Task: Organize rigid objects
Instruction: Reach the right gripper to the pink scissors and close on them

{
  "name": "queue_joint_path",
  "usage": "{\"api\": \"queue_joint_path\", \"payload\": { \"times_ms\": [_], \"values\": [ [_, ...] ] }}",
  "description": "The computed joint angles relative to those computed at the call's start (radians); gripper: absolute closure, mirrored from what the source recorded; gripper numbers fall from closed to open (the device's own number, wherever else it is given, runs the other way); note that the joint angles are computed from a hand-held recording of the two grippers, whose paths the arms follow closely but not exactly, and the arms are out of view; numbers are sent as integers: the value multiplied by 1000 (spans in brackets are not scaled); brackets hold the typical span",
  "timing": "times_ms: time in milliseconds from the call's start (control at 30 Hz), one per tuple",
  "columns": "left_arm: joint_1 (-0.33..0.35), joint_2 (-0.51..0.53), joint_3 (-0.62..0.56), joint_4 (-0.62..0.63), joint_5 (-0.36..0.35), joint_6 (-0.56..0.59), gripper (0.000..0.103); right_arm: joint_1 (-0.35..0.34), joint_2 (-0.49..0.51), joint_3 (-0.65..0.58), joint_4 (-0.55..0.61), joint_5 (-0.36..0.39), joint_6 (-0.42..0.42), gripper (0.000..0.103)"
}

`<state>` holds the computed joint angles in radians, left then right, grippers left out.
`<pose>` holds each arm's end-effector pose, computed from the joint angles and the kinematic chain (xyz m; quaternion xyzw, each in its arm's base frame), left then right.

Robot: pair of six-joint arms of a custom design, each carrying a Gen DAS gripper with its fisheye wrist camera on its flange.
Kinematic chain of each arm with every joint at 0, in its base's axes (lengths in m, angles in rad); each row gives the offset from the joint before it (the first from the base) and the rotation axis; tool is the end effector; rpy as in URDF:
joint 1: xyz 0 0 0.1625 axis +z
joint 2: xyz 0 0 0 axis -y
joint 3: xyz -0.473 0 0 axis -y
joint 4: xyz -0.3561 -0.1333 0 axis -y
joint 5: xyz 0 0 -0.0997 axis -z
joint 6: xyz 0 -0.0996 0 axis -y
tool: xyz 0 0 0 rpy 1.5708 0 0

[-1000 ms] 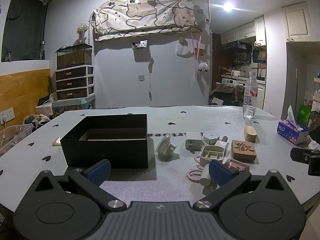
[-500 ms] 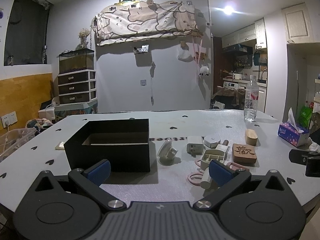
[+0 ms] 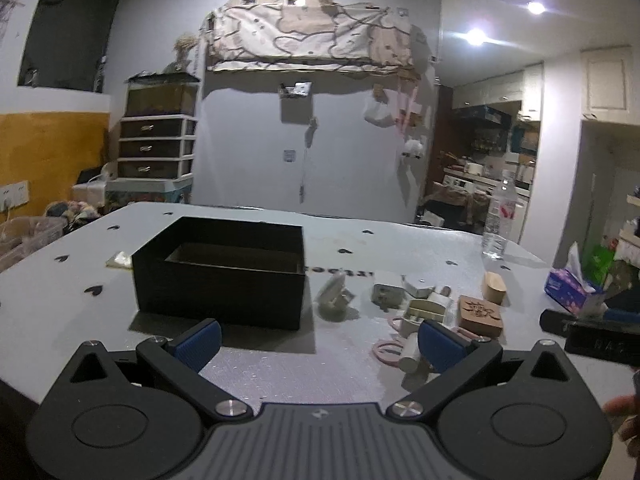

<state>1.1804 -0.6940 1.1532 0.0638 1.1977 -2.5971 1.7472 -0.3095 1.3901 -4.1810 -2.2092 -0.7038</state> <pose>-0.1146 -0.7242 0.1745 0.3006 0.8014 -0.4778 0.1980 0.1960 -0.6783 0.0887 0.0953 -0.7124 0.5757 0.3900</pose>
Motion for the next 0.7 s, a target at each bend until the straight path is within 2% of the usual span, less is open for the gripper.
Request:
{"api": "queue_joint_path", "payload": {
  "times_ms": [133,267,433,500,600,700],
  "values": [
    [11,17,-48,31,-25,-32,0,-16,11,-36,74,30,22,0],
    [41,43,-141,109,-13,-56,0,-33,23,-67,144,70,44,0],
    [67,63,-224,96,-54,-44,0,-51,31,-93,221,100,77,1],
    [75,69,-253,72,-75,-41,1,-58,34,-100,244,110,82,8],
    [87,93,-325,52,-96,-32,2,-66,36,-105,276,123,96,12],
    [99,138,-440,72,-112,-15,8,-72,39,-113,305,141,94,16]
  ]
}}
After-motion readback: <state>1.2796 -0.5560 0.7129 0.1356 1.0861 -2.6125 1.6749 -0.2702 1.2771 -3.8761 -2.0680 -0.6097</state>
